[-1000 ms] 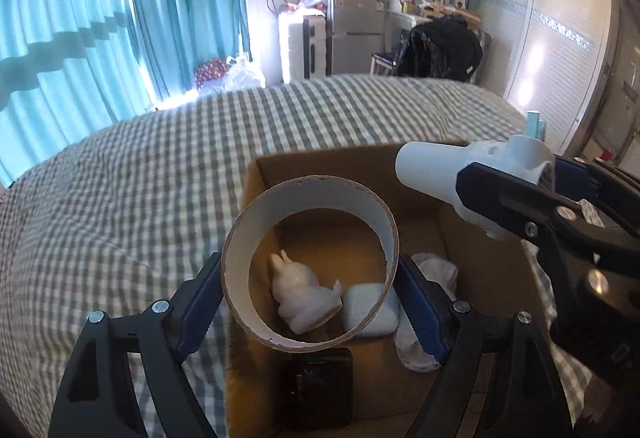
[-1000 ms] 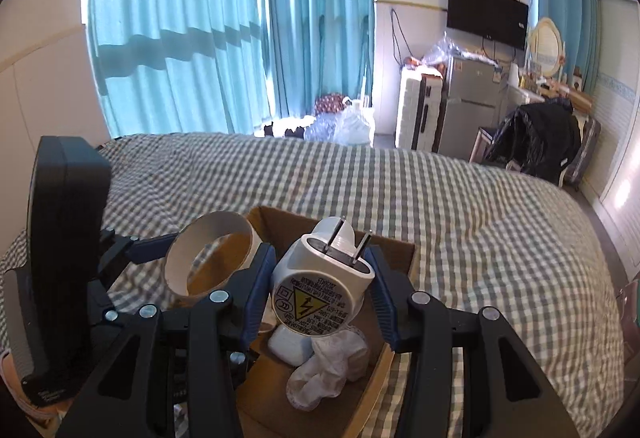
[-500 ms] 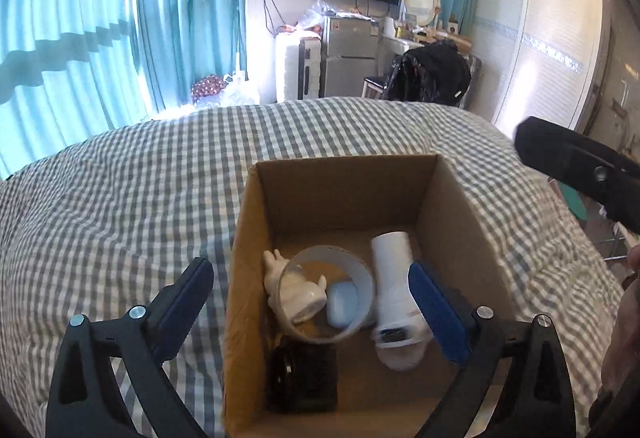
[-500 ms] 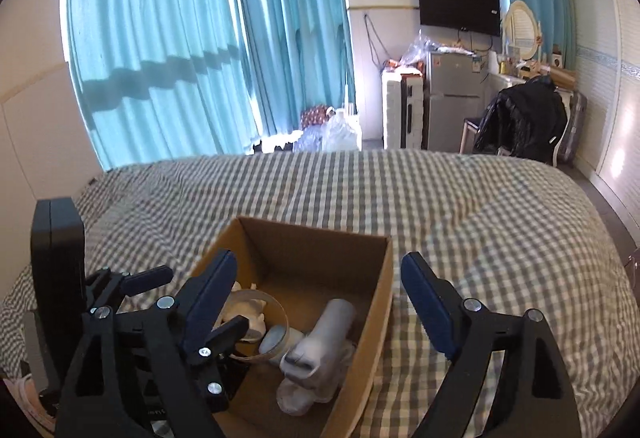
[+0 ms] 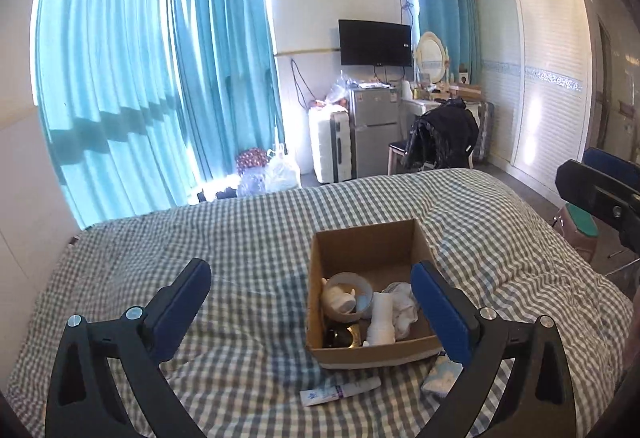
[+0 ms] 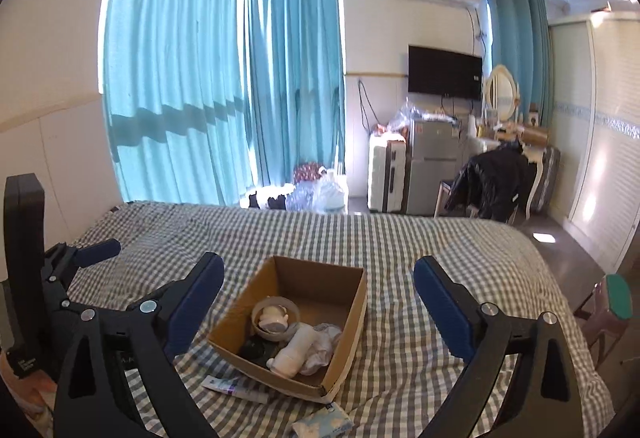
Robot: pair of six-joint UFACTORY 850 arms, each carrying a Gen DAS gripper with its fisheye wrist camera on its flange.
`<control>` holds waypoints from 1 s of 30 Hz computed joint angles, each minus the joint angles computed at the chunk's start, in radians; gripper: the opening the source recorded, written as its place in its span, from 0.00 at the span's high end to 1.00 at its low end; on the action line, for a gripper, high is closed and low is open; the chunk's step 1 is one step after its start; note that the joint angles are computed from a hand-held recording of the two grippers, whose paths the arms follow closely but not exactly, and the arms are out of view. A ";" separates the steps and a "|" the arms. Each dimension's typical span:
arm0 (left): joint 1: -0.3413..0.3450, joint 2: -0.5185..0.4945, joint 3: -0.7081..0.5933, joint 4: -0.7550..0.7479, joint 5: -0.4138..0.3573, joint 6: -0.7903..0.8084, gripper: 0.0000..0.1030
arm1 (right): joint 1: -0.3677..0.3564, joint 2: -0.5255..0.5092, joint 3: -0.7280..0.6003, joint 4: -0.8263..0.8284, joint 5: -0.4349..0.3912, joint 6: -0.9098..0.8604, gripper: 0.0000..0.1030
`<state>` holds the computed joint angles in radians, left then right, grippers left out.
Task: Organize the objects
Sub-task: 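Carry tape roll and plug adapter over the box and open both tools, then move both tools out of the box toward the tube and tissue pack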
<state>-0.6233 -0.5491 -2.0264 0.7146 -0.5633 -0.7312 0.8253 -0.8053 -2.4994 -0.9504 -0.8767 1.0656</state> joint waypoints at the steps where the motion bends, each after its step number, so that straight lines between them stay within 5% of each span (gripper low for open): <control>1: -0.003 0.023 0.029 0.022 0.004 -0.024 0.00 | 0.010 0.014 0.018 -0.017 -0.002 0.012 0.05; 9: -0.015 0.142 0.214 0.083 0.047 -0.152 0.00 | 0.069 0.118 0.219 -0.099 -0.019 0.105 0.04; 17: -0.012 0.072 0.263 0.089 -0.004 -0.218 0.00 | 0.033 0.121 0.379 -0.017 0.028 0.179 0.04; 25: 0.007 -0.029 0.248 -0.010 -0.027 -0.157 0.00 | -0.033 0.017 0.364 0.166 0.013 0.063 0.04; 30: 0.045 -0.126 0.151 -0.236 -0.132 0.009 0.00 | -0.068 -0.094 0.244 0.333 -0.031 -0.077 0.04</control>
<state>-0.5783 -0.6753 -1.8756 0.4781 -0.6952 -0.7226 0.7570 -0.8993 -2.2558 -0.6174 -0.9075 0.9887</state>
